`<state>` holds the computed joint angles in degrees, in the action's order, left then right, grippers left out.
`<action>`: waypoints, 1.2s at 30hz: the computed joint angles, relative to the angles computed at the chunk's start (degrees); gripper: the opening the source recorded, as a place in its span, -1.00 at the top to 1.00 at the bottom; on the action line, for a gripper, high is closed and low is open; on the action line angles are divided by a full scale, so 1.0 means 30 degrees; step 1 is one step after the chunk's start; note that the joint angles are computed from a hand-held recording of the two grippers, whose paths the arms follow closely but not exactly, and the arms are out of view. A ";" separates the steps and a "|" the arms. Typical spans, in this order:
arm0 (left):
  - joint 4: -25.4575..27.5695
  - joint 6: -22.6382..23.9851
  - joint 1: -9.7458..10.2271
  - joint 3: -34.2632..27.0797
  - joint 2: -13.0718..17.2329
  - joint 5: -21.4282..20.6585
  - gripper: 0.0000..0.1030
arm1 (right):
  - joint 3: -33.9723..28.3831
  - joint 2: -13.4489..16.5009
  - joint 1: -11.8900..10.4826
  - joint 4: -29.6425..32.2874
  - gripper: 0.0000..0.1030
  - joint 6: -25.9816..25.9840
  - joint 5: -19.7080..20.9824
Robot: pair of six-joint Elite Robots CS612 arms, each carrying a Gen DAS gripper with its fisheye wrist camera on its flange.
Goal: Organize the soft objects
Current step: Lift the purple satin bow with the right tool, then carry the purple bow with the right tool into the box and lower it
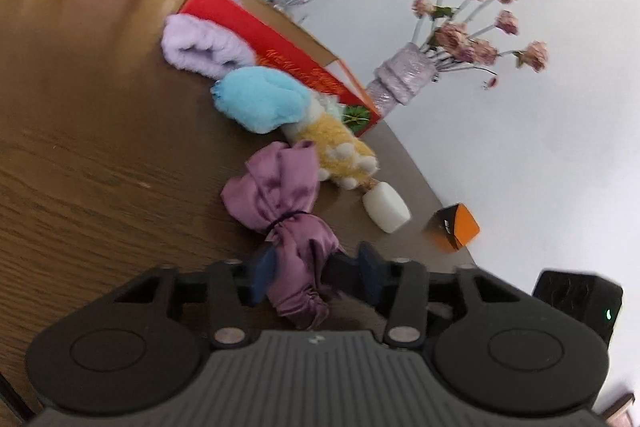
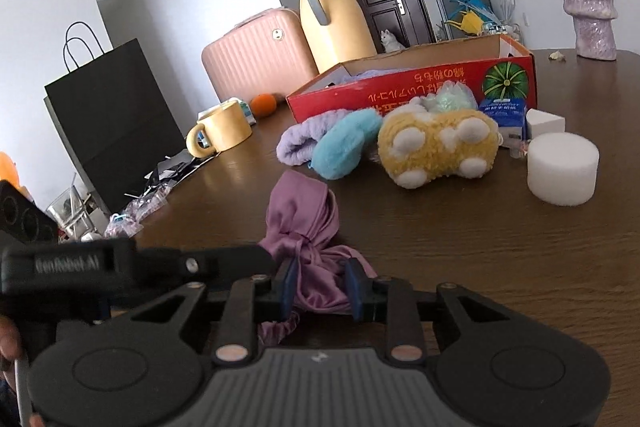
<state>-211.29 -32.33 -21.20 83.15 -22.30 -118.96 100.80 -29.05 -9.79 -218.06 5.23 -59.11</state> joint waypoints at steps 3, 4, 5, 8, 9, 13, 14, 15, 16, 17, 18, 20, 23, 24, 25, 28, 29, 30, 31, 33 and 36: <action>0.0441 -0.0368 -0.0007 -0.0157 0.0078 0.0305 0.67 | -0.0053 -0.0005 0.0153 0.0574 0.70 -0.0504 -0.0222; 0.0305 -0.0401 0.0003 -0.0128 0.0079 0.0368 0.68 | 0.0000 -0.0035 0.0232 0.0538 0.71 -0.0728 -0.0398; 0.0209 -0.0188 -0.0023 -0.0032 0.0024 0.0548 0.69 | 0.0101 -0.0140 0.0306 0.0560 0.71 -0.1133 -0.0588; 0.0234 0.0615 -0.0114 0.0211 -0.0156 0.1110 0.70 | 0.0571 -0.0420 0.0273 -0.0344 0.65 -0.1735 -0.0659; 0.0274 0.0709 -0.0113 0.0218 -0.0172 0.1096 0.71 | 0.0661 -0.0449 0.0211 -0.0838 0.64 -0.1587 -0.0671; 0.0341 0.0899 -0.0072 0.0126 -0.0125 0.0937 0.71 | 0.0458 -0.0399 0.0192 -0.1591 0.32 -0.1404 -0.1661; 0.0380 0.0970 -0.0052 0.0104 -0.0112 0.0889 0.71 | 0.0206 -0.0306 0.0189 -0.1143 0.31 -0.1484 -0.1651; 0.0409 0.0991 -0.0044 0.0109 -0.0119 0.0919 0.71 | -0.0042 -0.0225 0.0159 -0.0542 0.31 -0.1394 -0.1447; 0.0378 0.1018 -0.0050 0.0136 -0.0131 0.1004 0.71 | -0.0270 -0.0155 0.0105 0.0135 0.33 -0.1204 -0.1067; 0.0330 0.1066 -0.0057 0.0166 -0.0145 0.1134 0.71 | -0.0498 -0.0015 0.0038 0.0505 0.35 -0.0924 -0.0525; 0.0320 0.1090 -0.0060 0.0169 -0.0152 0.1198 0.71 | -0.0653 0.0123 -0.0005 0.0557 0.49 -0.0649 -0.0089; 0.0450 0.1306 -0.0057 0.0219 -0.0233 0.1180 0.71 | -0.0839 0.0268 -0.0054 0.0714 0.78 -0.0346 0.0611; 0.0275 0.1768 -0.0042 0.0222 -0.0358 0.0801 0.71 | -0.0604 0.0063 0.0056 0.0656 0.90 -0.0645 0.0336; 0.0122 0.1847 -0.0041 0.0124 -0.0378 0.0697 0.71 | -0.0488 -0.0013 0.0085 0.0393 0.91 -0.0685 0.0224; -0.0051 0.1862 -0.0032 -0.0045 -0.0387 0.0598 0.71 | -0.0401 -0.0081 0.0088 0.0088 0.92 -0.0618 0.0262; -0.0099 0.2264 -0.0022 -0.0995 -0.0411 0.0327 0.72 | -0.0322 -0.0315 0.0069 -0.1072 0.92 -0.0323 0.0246; 0.0114 0.2550 -0.0041 -0.1386 -0.0446 0.0338 0.72 | -0.0346 -0.0438 0.0056 -0.1324 0.92 -0.0335 0.0083; 0.0549 0.2852 -0.0071 -0.1926 -0.0486 0.0411 0.72 | -0.0482 -0.0556 0.0047 -0.1554 0.92 -0.0333 -0.0044; 0.1080 0.3057 -0.0087 -0.2454 -0.0493 0.0431 0.72 | -0.0689 -0.0651 0.0006 -0.1571 0.92 -0.0324 -0.0037; 0.2794 0.3680 -0.0064 -0.4501 -0.0176 0.0061 0.75 | -0.1520 -0.0860 -0.0128 -0.0758 0.96 -0.0463 0.0155; 0.5912 0.4590 -0.0194 -0.8041 0.0748 0.0694 0.79 | -0.3597 -0.0778 -0.0298 0.0943 0.98 -0.0562 0.0052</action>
